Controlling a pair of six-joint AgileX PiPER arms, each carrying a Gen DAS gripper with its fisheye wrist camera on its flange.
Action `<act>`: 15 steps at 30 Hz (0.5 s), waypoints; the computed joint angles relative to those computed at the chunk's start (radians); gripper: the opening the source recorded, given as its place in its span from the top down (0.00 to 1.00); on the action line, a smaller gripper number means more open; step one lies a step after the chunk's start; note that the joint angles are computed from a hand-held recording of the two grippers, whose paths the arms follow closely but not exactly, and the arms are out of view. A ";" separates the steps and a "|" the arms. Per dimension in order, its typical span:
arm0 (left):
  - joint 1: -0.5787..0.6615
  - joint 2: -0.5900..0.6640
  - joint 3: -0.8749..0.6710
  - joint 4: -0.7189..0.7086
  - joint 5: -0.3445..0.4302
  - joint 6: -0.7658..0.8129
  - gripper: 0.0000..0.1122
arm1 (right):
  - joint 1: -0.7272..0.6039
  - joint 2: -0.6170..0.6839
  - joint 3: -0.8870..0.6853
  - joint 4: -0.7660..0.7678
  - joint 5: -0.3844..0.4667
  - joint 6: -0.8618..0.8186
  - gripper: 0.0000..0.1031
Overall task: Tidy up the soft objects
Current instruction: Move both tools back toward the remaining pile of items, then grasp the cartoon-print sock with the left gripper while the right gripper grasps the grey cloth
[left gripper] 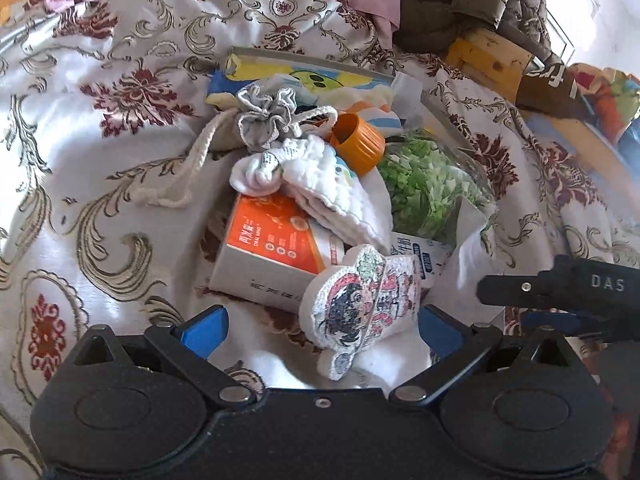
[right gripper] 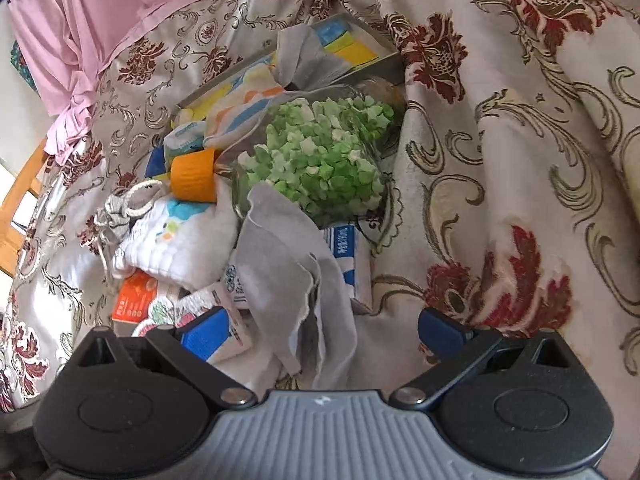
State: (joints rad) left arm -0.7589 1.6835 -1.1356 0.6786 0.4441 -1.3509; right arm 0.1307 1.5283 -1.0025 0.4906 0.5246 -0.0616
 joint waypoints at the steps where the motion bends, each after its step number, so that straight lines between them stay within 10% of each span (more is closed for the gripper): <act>1: 0.004 0.002 0.000 -0.006 -0.010 0.006 0.13 | 0.002 0.005 -0.003 0.002 -0.002 -0.001 0.01; 15: -0.018 -0.024 0.020 -0.022 -0.068 0.064 0.44 | -0.037 0.014 0.013 0.144 0.010 -0.073 0.01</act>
State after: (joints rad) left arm -0.7766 1.6590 -1.1156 0.6569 0.3761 -1.2868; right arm 0.0934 1.5428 -0.9894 0.6342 0.5346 -0.1347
